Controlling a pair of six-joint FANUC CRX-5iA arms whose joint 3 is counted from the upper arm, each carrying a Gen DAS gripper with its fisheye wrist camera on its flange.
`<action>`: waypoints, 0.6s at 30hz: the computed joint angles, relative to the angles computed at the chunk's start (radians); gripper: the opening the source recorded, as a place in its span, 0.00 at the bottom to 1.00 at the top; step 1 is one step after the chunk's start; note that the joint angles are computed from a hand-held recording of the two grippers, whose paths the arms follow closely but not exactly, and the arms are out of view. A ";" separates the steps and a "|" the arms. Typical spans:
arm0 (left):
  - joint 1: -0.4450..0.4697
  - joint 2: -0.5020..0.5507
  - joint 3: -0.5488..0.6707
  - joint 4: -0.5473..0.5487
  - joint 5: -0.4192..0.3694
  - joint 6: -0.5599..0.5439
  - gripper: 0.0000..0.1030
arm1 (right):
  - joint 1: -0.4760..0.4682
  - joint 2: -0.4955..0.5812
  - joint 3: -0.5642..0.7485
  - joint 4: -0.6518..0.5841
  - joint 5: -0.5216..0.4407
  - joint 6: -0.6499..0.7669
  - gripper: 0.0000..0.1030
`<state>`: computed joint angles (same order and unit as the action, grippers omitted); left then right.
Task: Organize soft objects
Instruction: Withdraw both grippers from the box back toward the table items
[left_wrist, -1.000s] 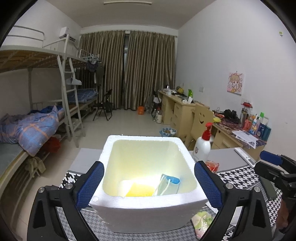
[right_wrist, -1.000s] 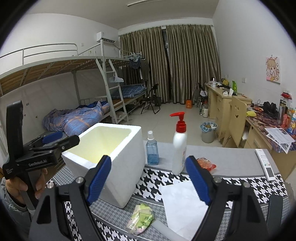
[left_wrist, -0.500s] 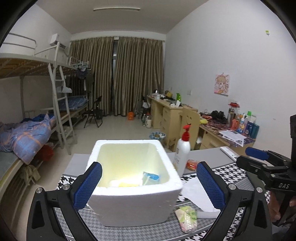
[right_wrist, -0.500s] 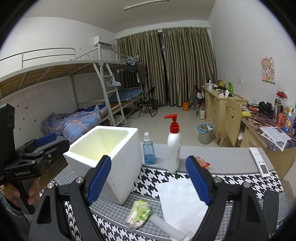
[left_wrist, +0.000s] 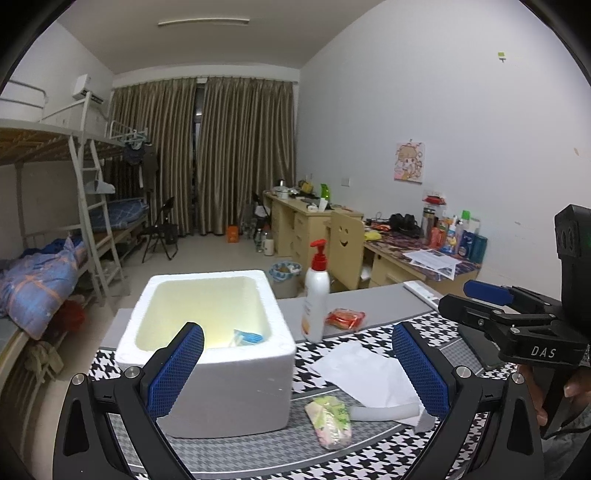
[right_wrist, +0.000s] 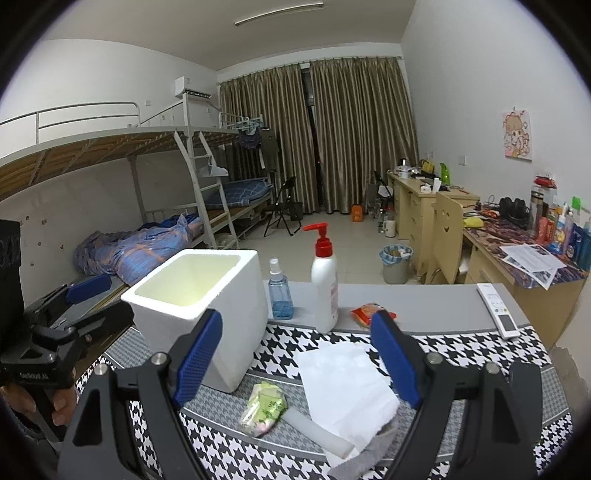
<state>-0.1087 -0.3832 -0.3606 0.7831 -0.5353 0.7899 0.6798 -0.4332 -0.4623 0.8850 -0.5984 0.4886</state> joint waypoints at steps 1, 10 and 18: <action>0.004 -0.003 -0.005 0.014 -0.008 -0.015 0.99 | 0.001 -0.006 -0.006 0.006 -0.003 -0.006 0.83; -0.026 -0.018 -0.040 0.043 -0.033 -0.053 0.99 | 0.005 -0.049 -0.050 0.026 -0.047 -0.050 0.83; -0.051 -0.020 -0.070 0.062 -0.040 -0.071 0.99 | 0.004 -0.065 -0.074 0.013 -0.076 -0.051 0.83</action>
<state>-0.1598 -0.4033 -0.4309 0.8451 -0.5752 0.7188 0.6842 -0.4983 -0.5368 0.8985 -0.6743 0.4379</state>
